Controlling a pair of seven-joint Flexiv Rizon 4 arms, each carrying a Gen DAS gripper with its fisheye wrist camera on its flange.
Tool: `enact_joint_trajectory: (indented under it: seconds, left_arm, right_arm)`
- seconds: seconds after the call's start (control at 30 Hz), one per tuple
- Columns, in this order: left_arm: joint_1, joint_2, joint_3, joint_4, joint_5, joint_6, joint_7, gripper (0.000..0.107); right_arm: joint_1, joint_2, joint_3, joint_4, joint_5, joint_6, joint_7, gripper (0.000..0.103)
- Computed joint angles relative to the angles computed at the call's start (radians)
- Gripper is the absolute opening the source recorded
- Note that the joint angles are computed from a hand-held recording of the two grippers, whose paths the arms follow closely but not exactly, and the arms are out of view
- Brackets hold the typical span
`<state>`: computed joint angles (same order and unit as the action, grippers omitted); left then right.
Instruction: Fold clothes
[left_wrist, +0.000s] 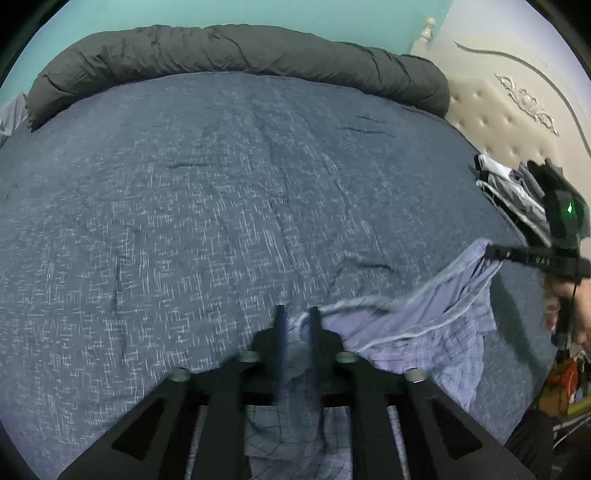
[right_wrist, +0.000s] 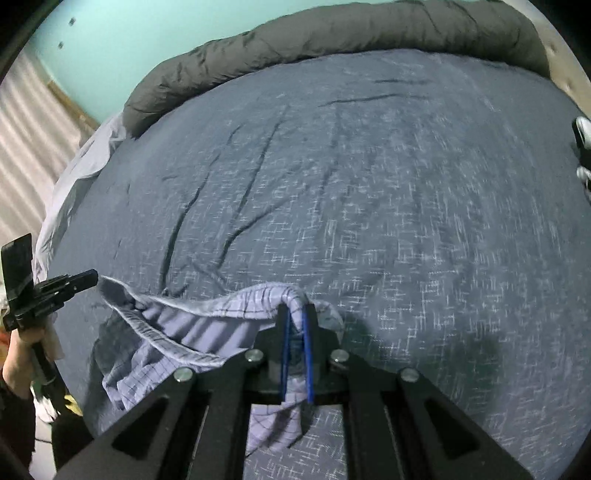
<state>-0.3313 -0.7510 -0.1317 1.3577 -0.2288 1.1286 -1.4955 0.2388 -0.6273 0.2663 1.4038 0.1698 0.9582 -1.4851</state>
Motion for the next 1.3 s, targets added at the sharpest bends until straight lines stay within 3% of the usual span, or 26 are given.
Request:
enact_joint_trajectory:
  seconds: [0.03, 0.07, 0.33, 0.73, 0.77, 0.83, 0.87, 1.13, 1.3]
  left_arm:
    - [0.006, 0.002, -0.007, 0.003, -0.005, 0.009, 0.006, 0.042]
    - [0.008, 0.007, -0.009, 0.01, -0.007, 0.019, 0.007, 0.047]
    - [0.025, 0.045, -0.05, 0.126, -0.025, 0.044, 0.088, 0.048]
    - [-0.033, -0.079, -0.003, 0.007, -0.003, 0.006, 0.021, 0.048]
    - [-0.038, -0.087, 0.002, -0.006, 0.004, 0.002, 0.018, 0.045]
    - [-0.044, -0.1, 0.011, -0.035, 0.017, -0.008, 0.016, 0.013]
    - [-0.044, -0.105, 0.015, -0.05, 0.022, -0.015, 0.016, 0.01]
    - [-0.01, -0.099, 0.022, -0.136, 0.028, -0.027, 0.029, 0.008]
    - [0.003, -0.142, 0.045, -0.26, 0.028, -0.091, 0.011, 0.008]
  right_arm:
    - [-0.001, -0.001, 0.002, -0.003, 0.003, -0.008, 0.002, 0.006]
    - [0.001, -0.004, 0.0, -0.005, 0.002, -0.013, 0.005, 0.006]
    - [0.005, -0.028, 0.006, -0.011, 0.026, -0.003, 0.03, 0.006]
    - [-0.001, -0.053, 0.02, -0.017, 0.031, 0.008, 0.02, 0.006]
    - [0.0, -0.056, 0.021, -0.02, 0.032, 0.01, 0.018, 0.006]
    - [-0.005, -0.06, 0.029, -0.023, 0.042, 0.015, 0.01, 0.006]
    - [-0.01, -0.059, 0.035, -0.023, 0.049, 0.016, 0.004, 0.006]
    - [-0.029, -0.079, 0.068, -0.088, 0.117, 0.023, -0.019, 0.006]
    - [-0.017, -0.133, 0.069, -0.193, 0.15, 0.017, 0.012, 0.006]
